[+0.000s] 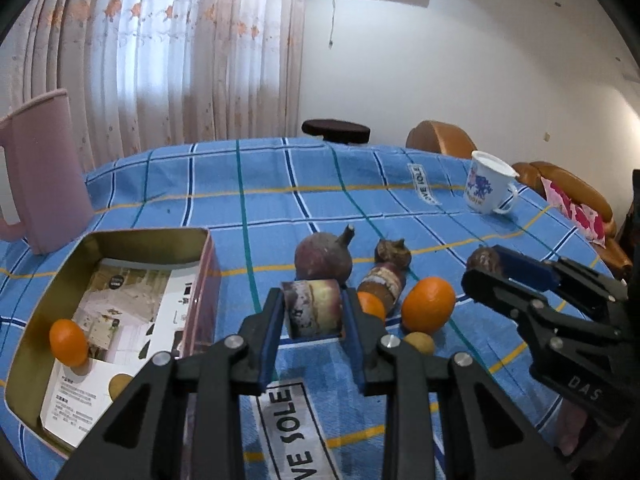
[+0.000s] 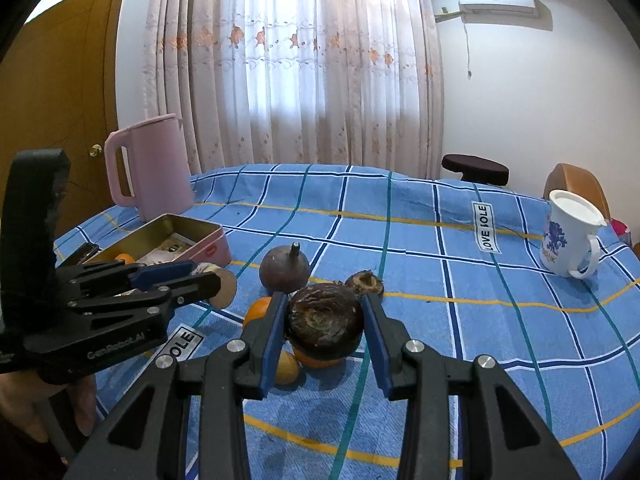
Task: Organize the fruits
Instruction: 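Grasp and lift the jar with the left tool while the right tool lifts the dark brown fruit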
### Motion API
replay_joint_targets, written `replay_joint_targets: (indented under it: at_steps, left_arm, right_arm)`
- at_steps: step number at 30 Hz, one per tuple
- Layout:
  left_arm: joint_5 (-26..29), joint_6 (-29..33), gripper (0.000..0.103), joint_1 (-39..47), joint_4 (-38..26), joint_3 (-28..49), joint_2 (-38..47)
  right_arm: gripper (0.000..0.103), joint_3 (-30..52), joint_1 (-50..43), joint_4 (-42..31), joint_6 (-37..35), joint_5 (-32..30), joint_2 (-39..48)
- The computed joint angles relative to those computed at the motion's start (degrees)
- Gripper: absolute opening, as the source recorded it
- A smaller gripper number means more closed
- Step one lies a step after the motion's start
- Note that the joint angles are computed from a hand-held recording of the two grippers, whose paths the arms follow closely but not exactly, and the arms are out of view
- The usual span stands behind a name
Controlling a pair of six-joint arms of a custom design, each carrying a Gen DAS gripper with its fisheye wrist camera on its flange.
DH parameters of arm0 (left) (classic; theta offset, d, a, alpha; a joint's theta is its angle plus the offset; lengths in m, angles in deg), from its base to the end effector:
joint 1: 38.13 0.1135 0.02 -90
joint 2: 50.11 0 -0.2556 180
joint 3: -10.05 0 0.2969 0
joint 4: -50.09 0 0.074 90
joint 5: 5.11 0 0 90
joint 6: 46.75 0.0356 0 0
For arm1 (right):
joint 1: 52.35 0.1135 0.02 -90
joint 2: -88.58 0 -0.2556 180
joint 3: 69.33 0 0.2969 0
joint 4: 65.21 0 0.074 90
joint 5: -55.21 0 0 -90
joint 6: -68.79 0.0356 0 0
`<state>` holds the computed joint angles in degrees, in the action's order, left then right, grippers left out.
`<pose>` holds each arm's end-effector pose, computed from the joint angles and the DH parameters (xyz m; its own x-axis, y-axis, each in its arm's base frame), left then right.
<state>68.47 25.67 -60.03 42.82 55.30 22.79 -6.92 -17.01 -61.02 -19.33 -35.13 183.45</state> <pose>0.2789 -0.1013 0.1581 -0.5494 -0.0914 -0.8305 -0.0244 0.9953 -0.0934 0.3170 0.2250 0.1569 -0.4053 -0.2471 -0.8802 -0.5697 0.8212 0.0317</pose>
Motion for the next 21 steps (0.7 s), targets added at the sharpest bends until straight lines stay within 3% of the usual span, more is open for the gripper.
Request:
replay_joint_targets:
  at_steps: [8, 21]
  left_arm:
    - [-5.51, 1.47, 0.031, -2.88, 2.52, -2.34, -2.82]
    - [-9.09, 1.8, 0.031, -5.04, 5.04, -5.01, -5.69]
  right_arm:
    - [0.04, -2.78, 0.06, 3.78, -0.19, -0.57, -1.82]
    - [0.04, -5.27, 0.1, 7.5, -0.62, -0.62, -3.41]
